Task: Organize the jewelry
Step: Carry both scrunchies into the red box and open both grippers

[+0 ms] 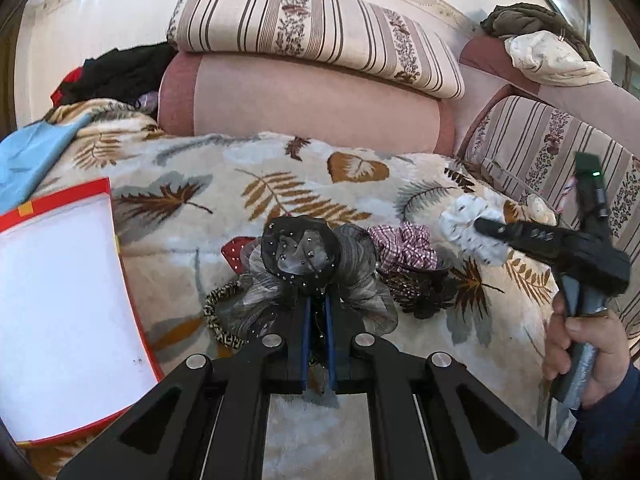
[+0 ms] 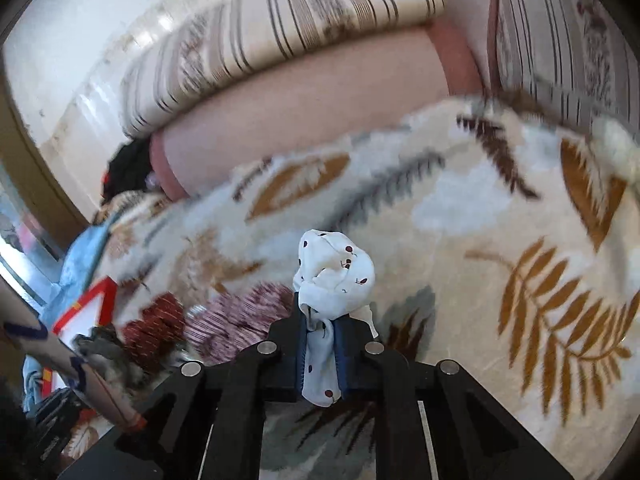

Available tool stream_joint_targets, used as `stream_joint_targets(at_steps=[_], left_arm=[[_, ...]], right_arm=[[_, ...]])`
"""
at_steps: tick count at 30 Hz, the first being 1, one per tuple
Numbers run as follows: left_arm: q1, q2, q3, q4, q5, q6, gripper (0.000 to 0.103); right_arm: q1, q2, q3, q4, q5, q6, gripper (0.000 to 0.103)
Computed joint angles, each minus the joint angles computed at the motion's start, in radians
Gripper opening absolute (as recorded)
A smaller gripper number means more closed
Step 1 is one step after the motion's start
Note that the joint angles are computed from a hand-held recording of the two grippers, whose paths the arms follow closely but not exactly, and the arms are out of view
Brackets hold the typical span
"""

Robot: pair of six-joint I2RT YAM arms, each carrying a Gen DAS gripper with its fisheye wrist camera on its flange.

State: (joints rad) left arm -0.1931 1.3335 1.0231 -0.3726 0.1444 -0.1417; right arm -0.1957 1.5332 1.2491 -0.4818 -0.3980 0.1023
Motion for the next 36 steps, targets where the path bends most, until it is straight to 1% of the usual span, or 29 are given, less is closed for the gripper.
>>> stream_joint_targets(at_steps=[2,5,7,14,19,23,26,30,33,36], left_arm=[[0.005,-0.014,-0.005,0.003,-0.001,0.000,0.006],[0.009,-0.025,-0.007,0.003,-0.009,-0.003,0.006],[0.009,-0.029,-0.008,0.000,-0.016,-0.001,0.006],[0.014,-0.044,-0.008,-0.008,-0.040,0.008,0.006],[0.018,-0.052,-0.005,-0.018,-0.055,0.010,0.006],[0.043,-0.077,-0.001,-0.030,-0.047,0.012,0.006],[0.078,-0.097,0.005,-0.045,-0.029,0.016,0.006],[0.157,-0.120,0.021,-0.075,0.010,0.022,0.006],[0.247,-0.124,0.049,-0.101,0.055,0.032,0.006],[0.355,-0.103,0.089,-0.131,0.103,0.049,0.006]], right_arm=[[-0.006,-0.062,-0.039,0.034,-0.025,0.005,0.013],[0.018,-0.143,-0.089,0.071,-0.020,-0.015,0.013],[0.044,-0.170,-0.111,0.079,-0.023,-0.010,0.013],[0.141,-0.204,-0.154,0.075,-0.001,-0.033,0.013],[0.165,-0.213,-0.173,0.084,0.006,-0.035,0.013],[0.191,-0.224,-0.175,0.079,0.008,-0.019,0.013],[0.226,-0.241,-0.173,0.068,0.020,0.003,0.013],[0.316,-0.259,-0.159,0.048,0.063,0.041,0.013],[0.384,-0.237,-0.119,0.021,0.066,0.104,0.013],[0.457,-0.183,-0.044,-0.010,0.073,0.152,0.013]])
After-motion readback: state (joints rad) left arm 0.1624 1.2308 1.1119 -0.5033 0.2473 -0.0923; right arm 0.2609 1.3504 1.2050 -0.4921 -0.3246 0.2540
